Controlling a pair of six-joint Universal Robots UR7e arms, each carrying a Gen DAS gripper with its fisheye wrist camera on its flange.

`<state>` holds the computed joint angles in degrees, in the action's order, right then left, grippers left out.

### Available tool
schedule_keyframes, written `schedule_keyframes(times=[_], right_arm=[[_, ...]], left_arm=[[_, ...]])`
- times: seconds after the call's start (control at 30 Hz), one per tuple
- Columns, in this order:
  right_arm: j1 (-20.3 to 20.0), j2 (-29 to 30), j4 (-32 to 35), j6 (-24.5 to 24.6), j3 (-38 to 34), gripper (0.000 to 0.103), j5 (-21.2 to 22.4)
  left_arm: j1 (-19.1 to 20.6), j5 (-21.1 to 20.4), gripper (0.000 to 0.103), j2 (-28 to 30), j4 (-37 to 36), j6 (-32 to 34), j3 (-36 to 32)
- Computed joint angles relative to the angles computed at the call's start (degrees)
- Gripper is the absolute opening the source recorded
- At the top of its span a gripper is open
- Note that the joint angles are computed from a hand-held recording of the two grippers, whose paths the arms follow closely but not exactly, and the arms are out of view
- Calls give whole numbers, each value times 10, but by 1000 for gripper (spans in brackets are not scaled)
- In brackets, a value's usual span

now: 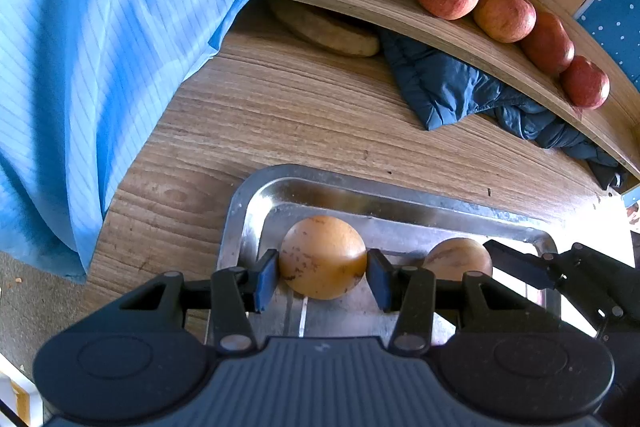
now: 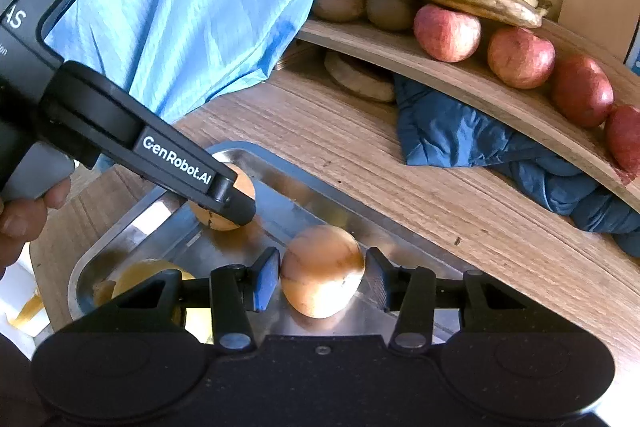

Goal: Organize fruits
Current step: 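Open both tools to release the pale pears onto the tray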

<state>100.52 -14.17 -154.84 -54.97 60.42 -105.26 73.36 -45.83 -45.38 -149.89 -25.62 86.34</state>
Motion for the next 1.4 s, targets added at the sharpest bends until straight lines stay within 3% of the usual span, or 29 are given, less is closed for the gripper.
schedule_keyframes(times=[0.33, 1.2, 1.4], right_arm=[[1, 2, -19, 6, 3, 55, -6], [-1, -15, -93, 22, 32, 80, -32], [0, -16, -116, 19, 37, 89, -49]], left_arm=[[-1, 6, 55, 0, -3, 4, -1], [-27, 53, 95, 2, -54, 38, 15], [-33, 68, 98, -3, -65, 31, 27]])
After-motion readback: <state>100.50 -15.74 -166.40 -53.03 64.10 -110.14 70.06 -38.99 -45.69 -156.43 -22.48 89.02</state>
